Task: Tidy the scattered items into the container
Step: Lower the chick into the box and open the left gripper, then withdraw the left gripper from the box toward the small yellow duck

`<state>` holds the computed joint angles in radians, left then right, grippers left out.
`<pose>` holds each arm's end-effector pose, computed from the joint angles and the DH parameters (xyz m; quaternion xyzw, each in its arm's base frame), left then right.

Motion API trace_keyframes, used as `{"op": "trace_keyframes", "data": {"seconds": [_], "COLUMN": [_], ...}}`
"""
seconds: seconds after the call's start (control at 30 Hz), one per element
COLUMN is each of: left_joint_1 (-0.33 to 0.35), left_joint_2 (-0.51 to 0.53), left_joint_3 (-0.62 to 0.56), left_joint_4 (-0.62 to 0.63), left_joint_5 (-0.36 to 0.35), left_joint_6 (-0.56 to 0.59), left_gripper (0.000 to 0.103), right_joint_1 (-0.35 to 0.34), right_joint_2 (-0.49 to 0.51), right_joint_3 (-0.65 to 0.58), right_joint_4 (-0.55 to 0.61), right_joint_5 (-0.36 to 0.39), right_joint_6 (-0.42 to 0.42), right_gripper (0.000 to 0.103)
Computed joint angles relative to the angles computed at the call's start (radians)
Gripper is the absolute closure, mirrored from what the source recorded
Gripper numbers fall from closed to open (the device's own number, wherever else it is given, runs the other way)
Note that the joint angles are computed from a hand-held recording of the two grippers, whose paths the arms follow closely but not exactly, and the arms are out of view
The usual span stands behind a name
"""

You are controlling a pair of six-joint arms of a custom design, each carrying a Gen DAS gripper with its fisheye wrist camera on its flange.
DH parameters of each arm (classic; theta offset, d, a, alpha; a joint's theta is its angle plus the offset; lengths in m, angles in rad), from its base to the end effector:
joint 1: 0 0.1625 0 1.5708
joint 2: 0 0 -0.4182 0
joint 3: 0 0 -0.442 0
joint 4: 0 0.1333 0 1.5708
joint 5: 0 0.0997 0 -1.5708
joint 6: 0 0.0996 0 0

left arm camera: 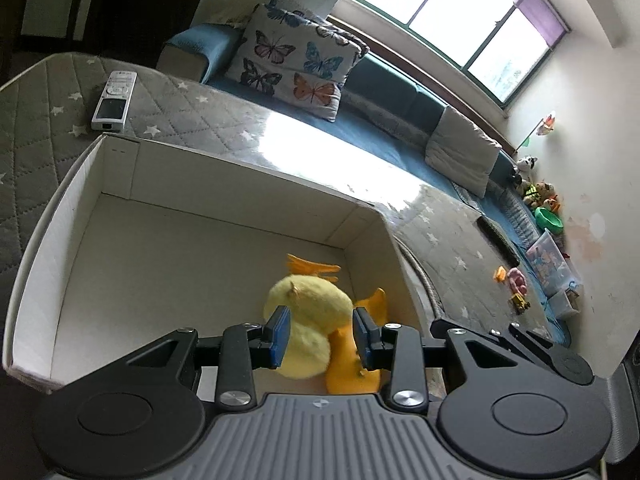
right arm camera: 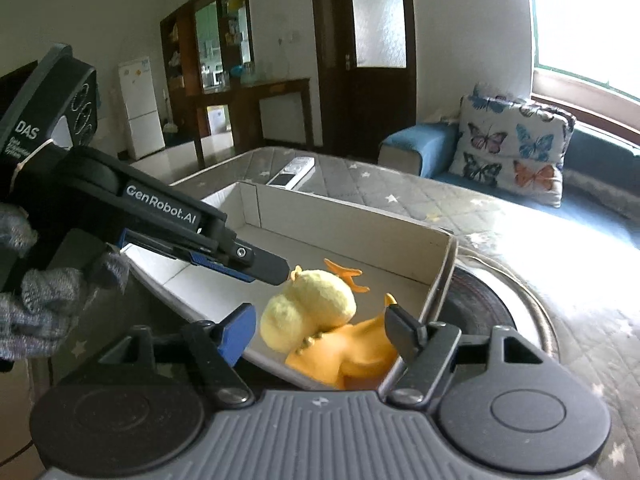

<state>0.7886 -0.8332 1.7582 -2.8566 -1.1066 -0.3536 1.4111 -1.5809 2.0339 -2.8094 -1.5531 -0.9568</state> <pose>-0.3474 -0.6021 0.0709 0.1633 0.9443 -0.2689 0.0968 0.0484 -0.5488 0.3873 0.3616 -0.8501 0.3290 0.1958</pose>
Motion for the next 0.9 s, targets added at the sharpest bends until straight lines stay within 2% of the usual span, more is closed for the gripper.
{"op": "trace_keyframes", "data": {"seconds": [0.2, 0.33, 0.8, 0.9], "left_joint_1": [-0.038, -0.057, -0.110, -0.121], "left_joint_2": [-0.039, -0.068, -0.167, -0.193], "left_joint_3": [0.066, 0.117, 0.292, 0.334], "left_joint_4": [-0.034, -0.056, -0.096, -0.109], "left_joint_5": [0.016, 0.025, 0.073, 0.084], "left_joint_6": [-0.006, -0.022, -0.109, -0.136], "left_gripper": [0.066, 0.066, 0.066, 0.066], "right_joint_1": [-0.015, -0.032, -0.079, -0.085], "right_joint_2": [-0.077, -0.127, -0.242, -0.260], "right_joint_3": [0.074, 0.122, 0.262, 0.290], "right_joint_4": [-0.021, -0.023, -0.035, -0.063], "right_joint_5": [0.019, 0.045, 0.105, 0.125], "right_joint_6": [-0.001, 0.000, 0.013, 0.007], "right_gripper": [0.029, 0.022, 0.009, 0.002]}}
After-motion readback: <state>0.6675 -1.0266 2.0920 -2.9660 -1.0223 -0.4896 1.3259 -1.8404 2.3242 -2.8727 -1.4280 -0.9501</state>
